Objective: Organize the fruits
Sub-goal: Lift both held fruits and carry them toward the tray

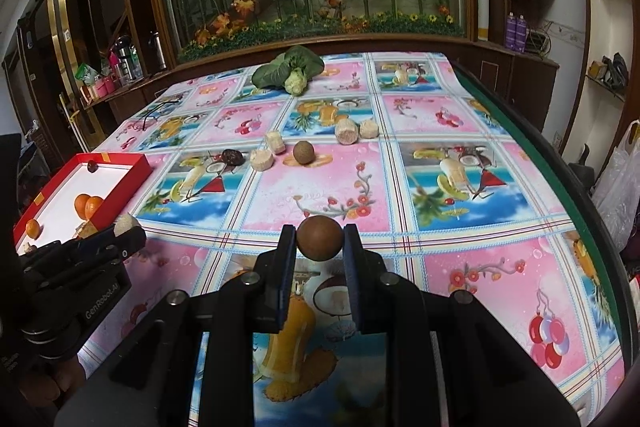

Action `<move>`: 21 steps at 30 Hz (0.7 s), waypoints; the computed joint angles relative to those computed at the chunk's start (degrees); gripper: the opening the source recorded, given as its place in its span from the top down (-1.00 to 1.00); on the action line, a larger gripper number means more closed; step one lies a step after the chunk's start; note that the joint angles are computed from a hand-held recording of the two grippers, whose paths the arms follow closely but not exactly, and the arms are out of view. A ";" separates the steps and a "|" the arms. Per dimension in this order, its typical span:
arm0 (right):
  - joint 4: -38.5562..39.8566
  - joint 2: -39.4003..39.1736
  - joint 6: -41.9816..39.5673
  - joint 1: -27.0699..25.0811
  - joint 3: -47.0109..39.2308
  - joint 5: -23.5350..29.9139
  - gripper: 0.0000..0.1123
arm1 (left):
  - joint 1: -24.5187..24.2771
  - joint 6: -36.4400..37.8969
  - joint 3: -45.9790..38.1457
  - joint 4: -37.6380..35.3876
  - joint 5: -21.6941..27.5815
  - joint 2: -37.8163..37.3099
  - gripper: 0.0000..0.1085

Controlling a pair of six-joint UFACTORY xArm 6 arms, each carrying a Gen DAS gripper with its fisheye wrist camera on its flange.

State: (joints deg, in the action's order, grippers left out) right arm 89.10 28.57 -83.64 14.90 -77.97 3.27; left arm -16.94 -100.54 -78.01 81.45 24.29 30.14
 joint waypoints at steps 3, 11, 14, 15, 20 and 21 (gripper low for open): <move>3.43 -0.03 -3.60 0.09 -0.57 -0.32 0.56 | -0.19 -2.13 0.09 2.15 0.60 -0.35 0.55; 8.02 -0.10 -8.54 0.24 -1.31 -0.64 0.56 | -0.07 -6.20 0.49 5.94 0.64 -1.12 0.55; 10.48 -0.23 -11.56 0.26 -1.53 -0.61 0.56 | -0.29 -9.91 2.16 8.99 1.51 -2.82 0.55; 11.57 -0.43 -13.08 0.46 -1.52 -0.85 0.55 | -0.15 -9.85 2.69 8.66 1.05 -3.33 0.55; 13.14 -3.03 -15.82 1.09 0.29 -0.85 0.55 | -0.22 -12.47 6.63 10.78 1.54 -7.70 0.55; 14.42 -3.73 -17.22 1.17 0.57 -0.85 0.55 | -0.21 -13.11 7.41 11.35 1.58 -8.55 0.55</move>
